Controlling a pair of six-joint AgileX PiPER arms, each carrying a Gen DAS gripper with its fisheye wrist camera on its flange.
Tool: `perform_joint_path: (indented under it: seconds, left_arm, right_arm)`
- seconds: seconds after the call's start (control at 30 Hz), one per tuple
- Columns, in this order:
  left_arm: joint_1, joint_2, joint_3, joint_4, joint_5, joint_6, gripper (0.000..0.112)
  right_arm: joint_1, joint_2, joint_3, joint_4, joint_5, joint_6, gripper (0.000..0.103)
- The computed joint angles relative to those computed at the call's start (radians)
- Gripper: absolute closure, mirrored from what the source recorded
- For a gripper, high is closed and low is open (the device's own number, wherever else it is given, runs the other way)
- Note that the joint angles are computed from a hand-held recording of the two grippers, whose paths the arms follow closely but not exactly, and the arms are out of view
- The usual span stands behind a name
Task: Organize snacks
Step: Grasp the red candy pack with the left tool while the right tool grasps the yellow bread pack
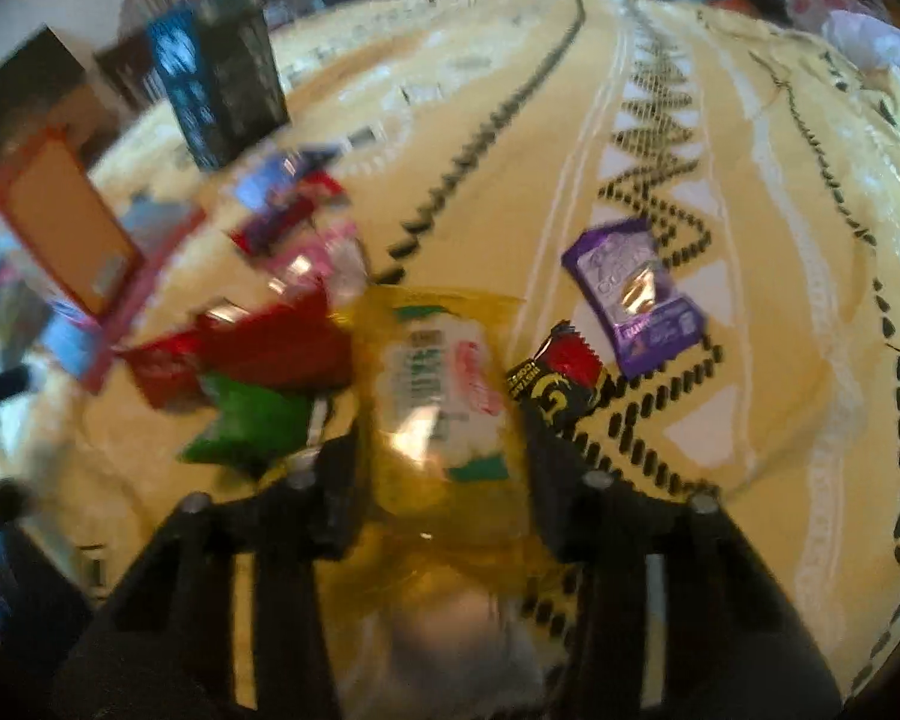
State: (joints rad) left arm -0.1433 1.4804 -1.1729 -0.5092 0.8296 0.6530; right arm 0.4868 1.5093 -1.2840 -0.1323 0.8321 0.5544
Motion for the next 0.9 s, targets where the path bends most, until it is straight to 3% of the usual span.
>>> perform_joint_path:
  seconds: [0.1, 0.23, 0.3, 0.33, 0.37, 0.4, 0.47, 0.5, 0.57, 0.7, 0.73, 0.83, 0.87, 0.9]
  left_arm:
    - [-0.022, 0.055, -0.025, -0.013, -0.069, 0.014, 0.032]
    - [-0.083, 0.146, -0.054, -0.01, -0.191, 0.055, 0.028]
    - [-0.134, 0.21, -0.069, 0.09, -0.255, 0.005, 0.024]
    - [-0.142, 0.234, -0.082, 0.12, -0.248, -0.017, 0.024]
    - [-0.141, 0.27, -0.112, 0.125, -0.208, -0.022, 0.038]
    - [-0.138, 0.278, -0.123, 0.129, -0.189, -0.031, 0.077]
    - [-0.119, 0.259, -0.117, 0.111, -0.177, -0.057, 0.094]
    - [-0.088, 0.247, -0.125, 0.042, -0.131, -0.029, 0.094]
    - [-0.01, 0.244, -0.164, -0.077, 0.034, -0.006, 0.095]
    - [0.101, 0.214, -0.133, -0.186, 0.213, 0.057, 0.093]
    - [0.107, 0.207, -0.112, -0.179, 0.215, 0.06, 0.093]
    - [0.093, 0.167, -0.022, -0.115, 0.112, 0.058, 0.088]
    - [0.086, 0.146, 0.008, -0.119, 0.079, 0.076, 0.084]
    - [0.064, 0.115, 0.036, -0.093, 0.035, 0.065, 0.074]
  right_arm:
    - [-0.003, -0.157, 0.103, -0.026, -0.039, 0.089, 0.06]
    - [-0.039, -0.281, 0.21, -0.044, -0.012, 0.156, 0.059]
    - [-0.059, -0.303, 0.243, -0.032, 0.009, 0.143, 0.059]
    - [-0.07, -0.311, 0.259, -0.02, 0.009, 0.14, 0.059]
    - [-0.073, -0.318, 0.266, -0.016, 0.009, 0.146, 0.059]
    - [-0.073, -0.322, 0.272, -0.019, 0.005, 0.156, 0.059]
    - [-0.068, -0.338, 0.287, -0.023, -0.011, 0.173, 0.059]
    - [-0.069, -0.344, 0.294, -0.013, -0.022, 0.17, 0.059]
    - [-0.069, -0.347, 0.293, 0.017, -0.04, 0.161, 0.059]
    - [-0.01, -0.34, 0.271, 0.047, -0.053, 0.172, 0.059]
    - [0.009, -0.337, 0.268, 0.05, -0.056, 0.178, 0.059]
    - [0.097, -0.306, 0.259, 0.031, -0.061, 0.219, 0.059]
    - [0.113, -0.297, 0.261, 0.025, -0.063, 0.233, 0.059]
    - [0.134, -0.286, 0.265, 0.007, -0.06, 0.263, 0.059]
